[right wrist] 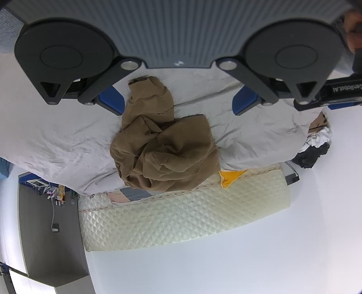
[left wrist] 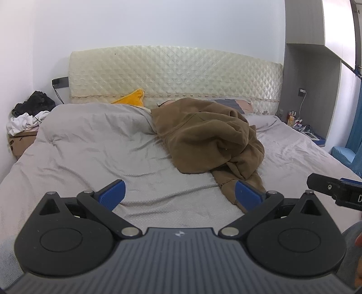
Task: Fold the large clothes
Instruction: 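Move both grippers toward the crumpled brown hoodie on the bed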
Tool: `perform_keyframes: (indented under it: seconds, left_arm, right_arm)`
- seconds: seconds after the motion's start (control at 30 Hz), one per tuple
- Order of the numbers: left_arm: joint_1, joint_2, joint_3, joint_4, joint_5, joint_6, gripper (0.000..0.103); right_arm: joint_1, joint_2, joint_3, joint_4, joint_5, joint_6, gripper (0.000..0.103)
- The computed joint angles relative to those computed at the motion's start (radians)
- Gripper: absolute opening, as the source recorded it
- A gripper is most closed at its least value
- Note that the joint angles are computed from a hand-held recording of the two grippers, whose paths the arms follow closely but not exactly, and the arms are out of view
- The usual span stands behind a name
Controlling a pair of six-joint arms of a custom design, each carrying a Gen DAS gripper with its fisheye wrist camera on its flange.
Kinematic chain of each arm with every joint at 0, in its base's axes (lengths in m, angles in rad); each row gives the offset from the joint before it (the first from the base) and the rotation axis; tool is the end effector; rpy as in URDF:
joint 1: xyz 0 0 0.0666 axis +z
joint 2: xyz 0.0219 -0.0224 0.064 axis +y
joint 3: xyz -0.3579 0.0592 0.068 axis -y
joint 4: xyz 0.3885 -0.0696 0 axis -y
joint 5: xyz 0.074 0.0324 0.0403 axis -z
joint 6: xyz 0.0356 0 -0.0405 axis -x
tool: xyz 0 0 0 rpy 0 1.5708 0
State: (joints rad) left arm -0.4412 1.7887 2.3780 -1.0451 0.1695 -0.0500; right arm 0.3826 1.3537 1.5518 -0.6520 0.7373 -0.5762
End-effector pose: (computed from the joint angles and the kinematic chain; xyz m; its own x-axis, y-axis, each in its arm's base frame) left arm 0.5276 -0.2562 0.6331 -0.3697 0.2290 -0.9005 0.5771 0.8162 -0.0293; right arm 0.4564 0.1575 0.5270 -0.1863 0.3598 -0.9142 0.4599 0.8542 0.2425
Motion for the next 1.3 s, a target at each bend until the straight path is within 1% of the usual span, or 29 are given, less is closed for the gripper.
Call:
perform_keyframes:
  seconds: [0.07, 0.17, 0.27, 0.37, 0.43, 0.5, 0.57, 0.67, 0.73, 0.83, 0.97, 1.03, 1.13, 1.23, 1.3]
  left_arm:
    - [-0.001, 0.004, 0.002, 0.002, 0.002, -0.002, 0.103]
    - [-0.002, 0.017, 0.021, -0.015, 0.004, -0.001, 0.103]
    - [0.0, 0.039, 0.051, -0.034, 0.01, 0.002, 0.103]
    - [0.006, 0.027, 0.019, 0.006, 0.024, 0.029, 0.103]
    - [0.012, 0.035, 0.028, 0.01, 0.039, 0.04, 0.103]
    - [0.018, 0.056, 0.06, -0.011, 0.051, 0.043, 0.103]
    - [0.019, 0.07, 0.077, -0.023, 0.054, 0.039, 0.103]
    - [0.017, 0.112, 0.134, -0.061, 0.044, 0.029, 0.103]
    - [0.018, 0.135, 0.164, -0.08, 0.055, 0.033, 0.103]
    - [0.018, 0.152, 0.182, -0.087, 0.062, 0.027, 0.103]
    - [0.02, 0.181, 0.212, -0.102, 0.082, 0.031, 0.103]
    - [0.023, 0.193, 0.227, -0.111, 0.096, 0.039, 0.103]
    - [0.023, 0.212, 0.247, -0.121, 0.092, 0.042, 0.103]
    - [0.025, 0.241, 0.289, -0.139, 0.103, 0.047, 0.103]
    - [0.025, 0.28, 0.349, -0.163, 0.11, 0.051, 0.103]
  right_arm:
    - [-0.007, -0.003, -0.01, 0.018, -0.008, -0.013, 0.103]
    - [-0.017, 0.0, -0.014, 0.017, -0.031, -0.041, 0.103]
    - [-0.014, 0.01, -0.007, 0.014, -0.024, -0.026, 0.103]
    - [-0.011, 0.024, 0.005, 0.006, -0.003, -0.013, 0.103]
    - [-0.011, 0.024, 0.002, 0.009, 0.004, -0.013, 0.103]
    - [-0.013, 0.023, -0.002, 0.011, 0.008, -0.018, 0.103]
    - [-0.016, 0.023, -0.004, 0.005, 0.007, -0.027, 0.103]
    - [-0.019, 0.032, 0.005, -0.004, 0.009, -0.026, 0.103]
    - [-0.019, 0.038, 0.009, -0.012, 0.014, -0.025, 0.103]
    - [-0.023, 0.042, 0.011, -0.02, 0.015, -0.028, 0.103]
    - [-0.027, 0.044, 0.005, -0.003, 0.006, -0.028, 0.103]
    - [-0.029, 0.044, -0.006, 0.019, 0.002, -0.021, 0.103]
    - [-0.029, 0.057, -0.003, 0.017, 0.021, 0.001, 0.103]
    - [-0.032, 0.071, 0.009, 0.006, 0.019, 0.004, 0.103]
    - [-0.039, 0.076, 0.013, 0.007, 0.009, 0.003, 0.103]
